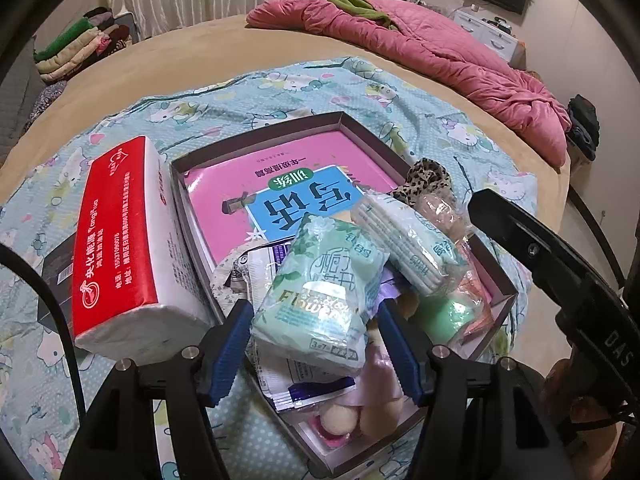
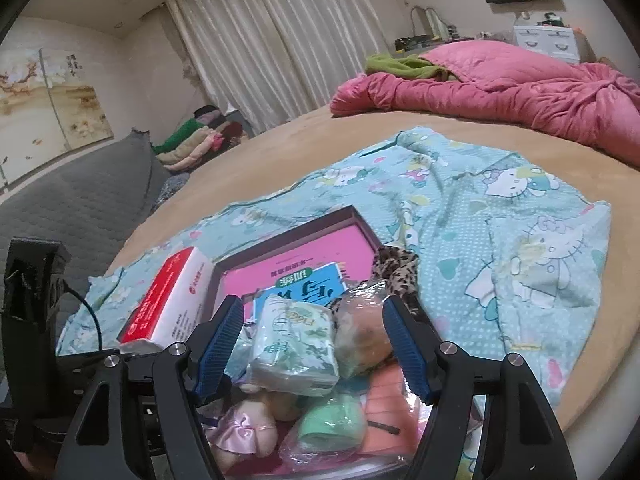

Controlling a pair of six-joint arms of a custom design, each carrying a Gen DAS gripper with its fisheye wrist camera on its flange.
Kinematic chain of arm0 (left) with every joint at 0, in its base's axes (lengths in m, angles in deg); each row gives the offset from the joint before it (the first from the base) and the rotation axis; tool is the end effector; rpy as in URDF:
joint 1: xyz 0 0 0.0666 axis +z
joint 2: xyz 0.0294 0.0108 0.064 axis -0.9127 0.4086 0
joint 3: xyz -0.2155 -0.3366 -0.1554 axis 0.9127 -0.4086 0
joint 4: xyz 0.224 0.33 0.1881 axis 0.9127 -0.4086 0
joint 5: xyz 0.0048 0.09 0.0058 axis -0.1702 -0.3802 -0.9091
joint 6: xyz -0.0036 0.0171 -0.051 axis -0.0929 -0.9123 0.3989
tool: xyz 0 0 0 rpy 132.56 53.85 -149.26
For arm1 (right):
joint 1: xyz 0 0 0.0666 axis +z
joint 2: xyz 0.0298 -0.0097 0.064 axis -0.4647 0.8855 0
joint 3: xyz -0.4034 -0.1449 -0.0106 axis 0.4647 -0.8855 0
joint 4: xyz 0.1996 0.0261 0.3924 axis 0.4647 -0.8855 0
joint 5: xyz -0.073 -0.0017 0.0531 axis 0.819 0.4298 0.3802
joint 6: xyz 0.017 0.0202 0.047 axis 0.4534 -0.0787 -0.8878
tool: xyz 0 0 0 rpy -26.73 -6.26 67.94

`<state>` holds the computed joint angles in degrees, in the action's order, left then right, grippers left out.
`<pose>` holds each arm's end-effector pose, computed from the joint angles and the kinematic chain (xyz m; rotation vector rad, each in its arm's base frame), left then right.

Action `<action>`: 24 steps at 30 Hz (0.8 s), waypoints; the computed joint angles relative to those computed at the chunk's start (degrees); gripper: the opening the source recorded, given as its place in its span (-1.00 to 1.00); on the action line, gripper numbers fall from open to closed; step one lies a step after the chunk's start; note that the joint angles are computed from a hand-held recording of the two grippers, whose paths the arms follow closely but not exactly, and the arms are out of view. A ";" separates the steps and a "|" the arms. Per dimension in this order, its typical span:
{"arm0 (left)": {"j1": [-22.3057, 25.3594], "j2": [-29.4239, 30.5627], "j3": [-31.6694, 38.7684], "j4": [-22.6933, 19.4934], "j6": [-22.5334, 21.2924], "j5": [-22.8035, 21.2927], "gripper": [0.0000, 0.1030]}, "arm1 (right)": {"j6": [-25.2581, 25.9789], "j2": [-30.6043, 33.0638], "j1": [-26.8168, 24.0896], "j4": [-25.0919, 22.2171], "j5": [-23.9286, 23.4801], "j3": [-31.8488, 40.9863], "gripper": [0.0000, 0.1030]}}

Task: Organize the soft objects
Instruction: 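Lower the pads into the tray and open both grippers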

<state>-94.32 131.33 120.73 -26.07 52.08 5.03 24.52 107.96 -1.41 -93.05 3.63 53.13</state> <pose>0.5651 -0.2983 0.5471 -0.1337 2.6038 -0.1007 0.5891 0.2990 0.5460 -0.3008 2.2343 0.6632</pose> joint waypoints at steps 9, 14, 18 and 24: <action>-0.21 -0.97 -0.82 0.89 -0.32 -0.15 0.35 | -0.43 0.14 0.01 -1.55 2.24 0.25 0.54; -0.01 -1.39 -1.31 1.16 0.14 -0.20 0.36 | -0.47 0.19 -0.02 -2.27 3.04 0.18 0.54; 0.25 -1.80 -1.95 1.38 0.37 -0.12 0.36 | -0.34 0.64 0.05 -3.32 3.60 0.65 0.54; 0.27 -2.33 -2.65 1.65 0.40 -0.39 0.37 | 0.36 1.05 0.42 -4.36 3.73 1.29 0.54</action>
